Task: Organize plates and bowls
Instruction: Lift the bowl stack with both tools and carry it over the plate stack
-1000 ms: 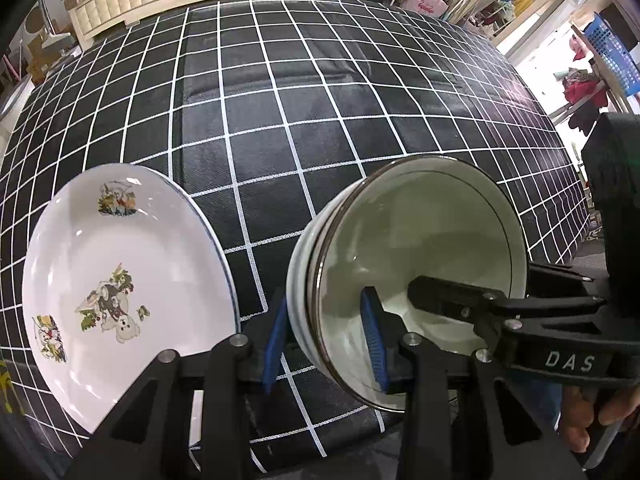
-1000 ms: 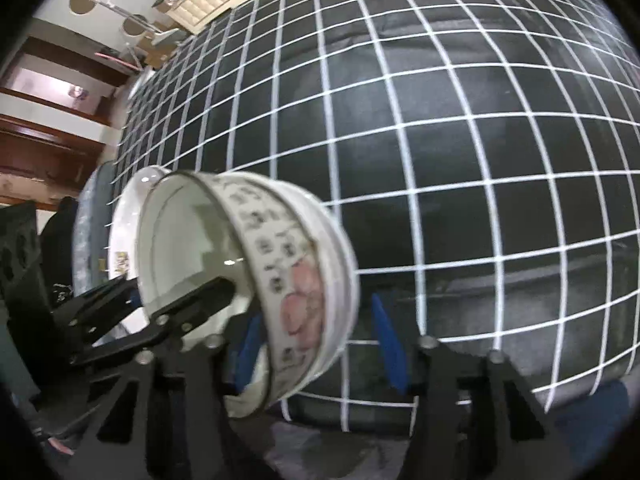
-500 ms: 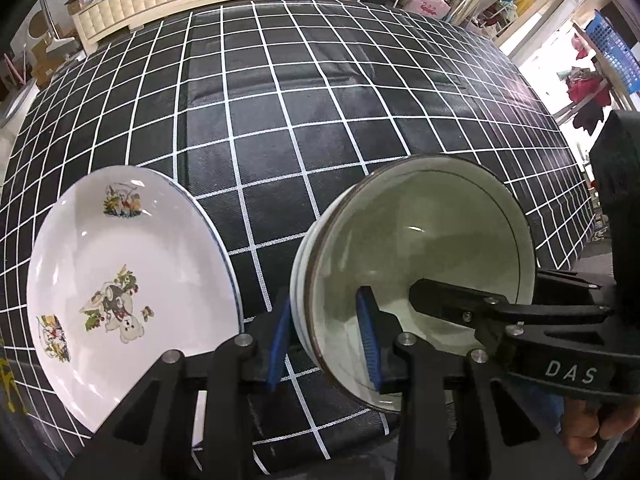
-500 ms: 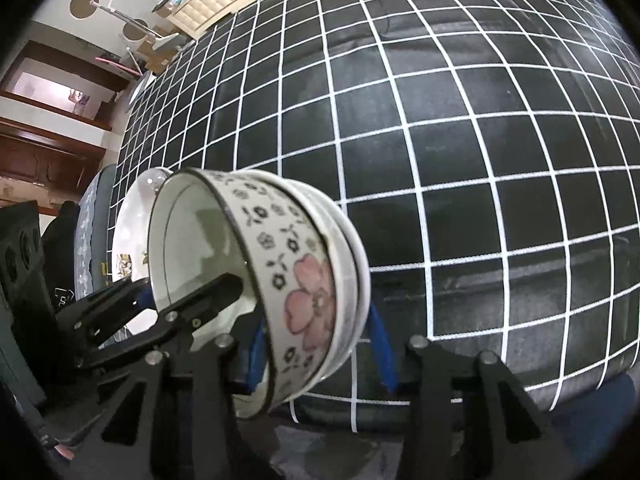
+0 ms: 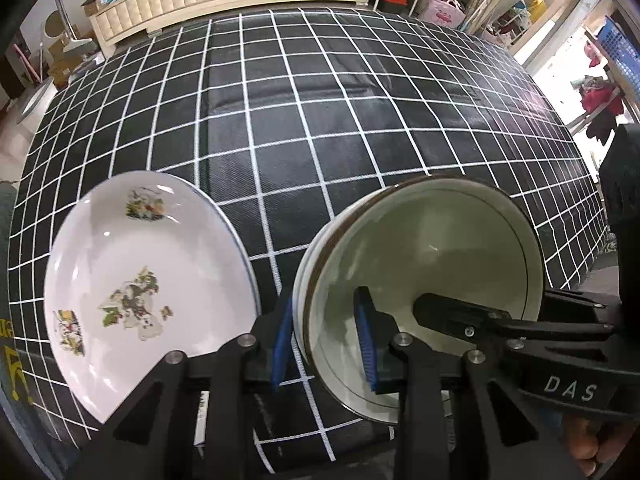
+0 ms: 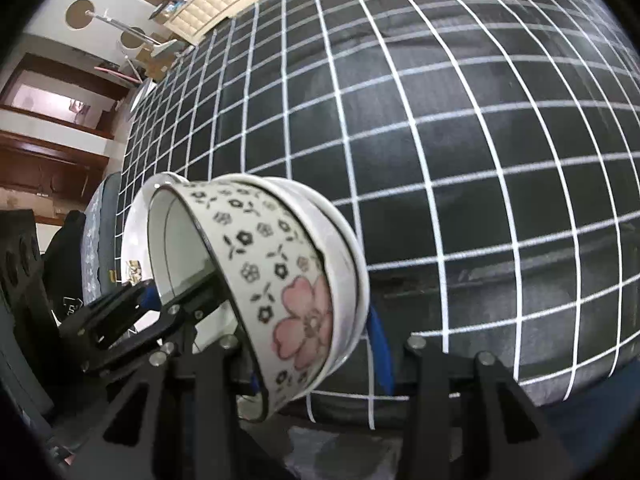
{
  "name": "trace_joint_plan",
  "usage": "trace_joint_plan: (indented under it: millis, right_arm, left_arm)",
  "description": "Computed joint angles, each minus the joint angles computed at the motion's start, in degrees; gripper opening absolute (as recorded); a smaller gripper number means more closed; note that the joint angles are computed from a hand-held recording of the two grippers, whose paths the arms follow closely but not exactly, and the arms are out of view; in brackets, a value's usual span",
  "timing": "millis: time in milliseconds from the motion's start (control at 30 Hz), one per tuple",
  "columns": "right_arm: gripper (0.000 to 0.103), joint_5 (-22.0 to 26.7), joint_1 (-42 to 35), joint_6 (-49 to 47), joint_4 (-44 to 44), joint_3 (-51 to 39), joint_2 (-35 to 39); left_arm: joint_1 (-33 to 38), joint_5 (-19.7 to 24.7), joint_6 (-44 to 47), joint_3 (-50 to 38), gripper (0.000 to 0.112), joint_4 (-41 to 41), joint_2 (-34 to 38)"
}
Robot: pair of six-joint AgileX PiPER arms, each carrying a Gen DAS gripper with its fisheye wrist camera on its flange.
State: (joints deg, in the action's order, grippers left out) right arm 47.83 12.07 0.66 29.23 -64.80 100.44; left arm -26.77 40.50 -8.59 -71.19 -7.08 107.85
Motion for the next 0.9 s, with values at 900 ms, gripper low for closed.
trace_joint_plan:
  millis: [900]
  right_arm:
    - [0.046,10.4,15.9,12.1,-4.2,-34.1,15.8]
  left_arm:
    - [17.3,9.7,3.6,-1.0,0.027,3.4,-13.3]
